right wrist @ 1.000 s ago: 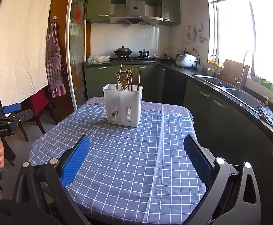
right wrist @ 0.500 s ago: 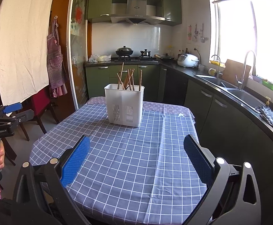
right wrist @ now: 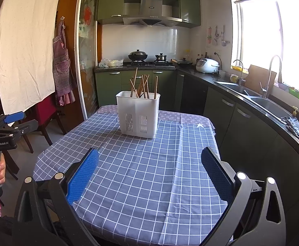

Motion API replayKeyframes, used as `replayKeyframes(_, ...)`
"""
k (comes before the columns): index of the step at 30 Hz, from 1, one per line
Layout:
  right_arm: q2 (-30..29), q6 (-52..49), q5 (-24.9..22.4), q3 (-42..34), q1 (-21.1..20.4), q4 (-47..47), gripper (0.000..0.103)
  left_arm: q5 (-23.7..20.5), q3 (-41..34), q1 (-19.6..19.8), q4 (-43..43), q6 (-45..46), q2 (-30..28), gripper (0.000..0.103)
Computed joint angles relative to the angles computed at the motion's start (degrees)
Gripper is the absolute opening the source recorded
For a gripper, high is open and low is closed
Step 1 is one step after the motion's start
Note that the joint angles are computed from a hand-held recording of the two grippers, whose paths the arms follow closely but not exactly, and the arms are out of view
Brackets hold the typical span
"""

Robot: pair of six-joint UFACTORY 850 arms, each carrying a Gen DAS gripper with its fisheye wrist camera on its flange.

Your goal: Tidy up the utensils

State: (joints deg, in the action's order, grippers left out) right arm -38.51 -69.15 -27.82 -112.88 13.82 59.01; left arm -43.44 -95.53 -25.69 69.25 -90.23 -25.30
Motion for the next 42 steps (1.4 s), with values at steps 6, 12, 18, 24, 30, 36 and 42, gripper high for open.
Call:
replayKeyframes(6,-0.15,0.3,-0.13,-0.21,0.01,-0.53,0.099,0.46,0.09,0.06,-0.1,-0.02,0.1,0.097)
replayKeyframes(12,-0.43,0.81,-0.3,-0.59,0.06,-1.1,0.099,-0.47,-0.24,0.05,-0.37,0.15,-0.22,0.097)
replayKeyframes(18,-0.91,1.17,-0.52,-1.02,0.06,-1.63,0.099,-1.28,-0.51,-0.08,-0.32,0.66,-0.53,0.097)
replayKeyframes(24,-1.17,1.27,-0.69,-1.27,0.05,-1.82,0.099,-0.39,-0.62,0.13,-1.35,1.52,-0.66,0.097)
replayKeyframes(30,-1.61,1.59,-0.94,-1.74,0.0,-2.3,0.099,-0.96,-1.6,0.26,-3.1,3.91,-1.35,0.097)
replayKeyframes(36,-1.83,1.81,-1.01,-1.98,-0.01,-2.58,0.099,-0.7,-1.67,0.58,-3.6,4.08,-1.67,0.097)
replayKeyframes(42,-2.82,2.73,-1.75,-3.29,-0.12,-3.56,0.099,0.21,-0.05,0.46,1.01,1.65,-1.14,0.097)
